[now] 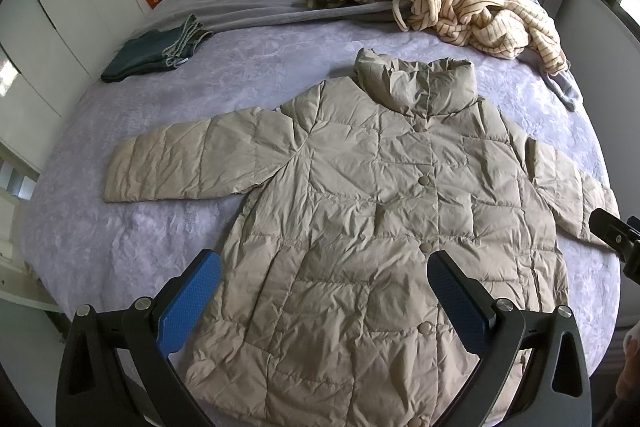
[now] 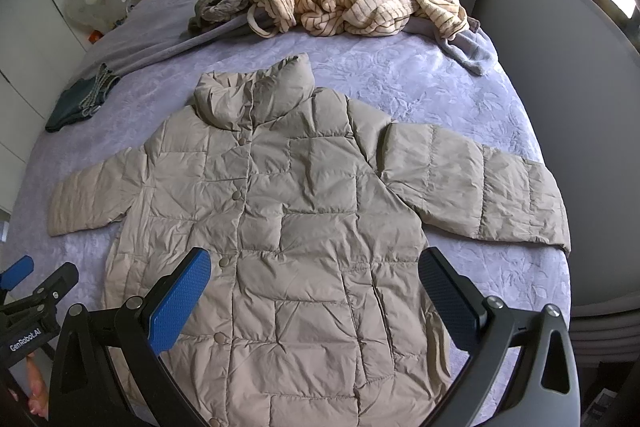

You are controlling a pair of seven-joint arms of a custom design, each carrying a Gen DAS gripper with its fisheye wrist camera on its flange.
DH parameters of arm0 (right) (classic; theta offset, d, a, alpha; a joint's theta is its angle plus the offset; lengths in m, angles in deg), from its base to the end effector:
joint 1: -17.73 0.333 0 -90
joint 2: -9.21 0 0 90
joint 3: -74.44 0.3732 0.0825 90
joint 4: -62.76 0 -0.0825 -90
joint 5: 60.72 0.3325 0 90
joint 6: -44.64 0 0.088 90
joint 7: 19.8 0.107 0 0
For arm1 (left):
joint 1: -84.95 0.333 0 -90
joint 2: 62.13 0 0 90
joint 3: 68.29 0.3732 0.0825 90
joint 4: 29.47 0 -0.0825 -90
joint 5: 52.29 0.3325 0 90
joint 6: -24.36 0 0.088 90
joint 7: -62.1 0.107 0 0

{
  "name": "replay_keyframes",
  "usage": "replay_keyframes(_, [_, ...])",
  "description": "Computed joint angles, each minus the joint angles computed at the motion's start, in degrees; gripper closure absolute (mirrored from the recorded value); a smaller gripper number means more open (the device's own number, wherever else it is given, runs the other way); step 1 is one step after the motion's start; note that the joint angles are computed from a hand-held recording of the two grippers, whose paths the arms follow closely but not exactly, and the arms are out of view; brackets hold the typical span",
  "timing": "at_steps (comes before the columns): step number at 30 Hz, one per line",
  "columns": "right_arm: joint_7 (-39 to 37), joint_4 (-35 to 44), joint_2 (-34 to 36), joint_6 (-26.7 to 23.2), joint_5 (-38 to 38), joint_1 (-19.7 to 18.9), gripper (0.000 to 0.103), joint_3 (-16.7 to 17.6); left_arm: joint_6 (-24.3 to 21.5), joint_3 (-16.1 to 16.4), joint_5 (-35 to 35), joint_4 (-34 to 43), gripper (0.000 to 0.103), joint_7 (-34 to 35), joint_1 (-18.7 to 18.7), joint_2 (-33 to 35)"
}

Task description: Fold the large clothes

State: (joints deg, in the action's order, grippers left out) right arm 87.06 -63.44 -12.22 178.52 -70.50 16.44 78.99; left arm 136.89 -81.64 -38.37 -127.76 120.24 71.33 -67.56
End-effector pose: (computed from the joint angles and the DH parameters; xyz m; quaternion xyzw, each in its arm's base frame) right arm 0.4114 0.0278 0.6546 -0.6294 0.7307 -0.2155 0.1532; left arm 0.4519 -0.2210 0.7079 -0.7006 0.6814 -0.1271 0.1693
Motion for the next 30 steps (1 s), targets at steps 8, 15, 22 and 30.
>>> replay_keyframes(8, [0.2, -0.2, 0.0, 0.2, -0.1, 0.0, 0.000, 0.1, 0.0, 0.1, -0.3, 0.0, 0.000, 0.2, 0.0, 0.1])
replay_keyframes(15, [-1.2, 0.2, 0.7, -0.1, 2.4, 0.9, 0.000, -0.7, 3.3, 2.1, -5.3, -4.2, 0.000, 3.5, 1.4, -1.0])
replay_keyframes(22, [-0.2, -1.1, 3.1, 1.6, 4.1, 3.1, 0.000, 0.6, 8.1, 5.1, -9.8, -10.5, 0.000, 7.2, 4.9, -1.6])
replay_keyframes(30, [5.3, -0.7, 10.2, 0.9, 5.6, 7.2, 0.000, 1.7, 20.0, 11.1, -25.7, -18.5, 0.000, 17.9, 12.5, 2.2])
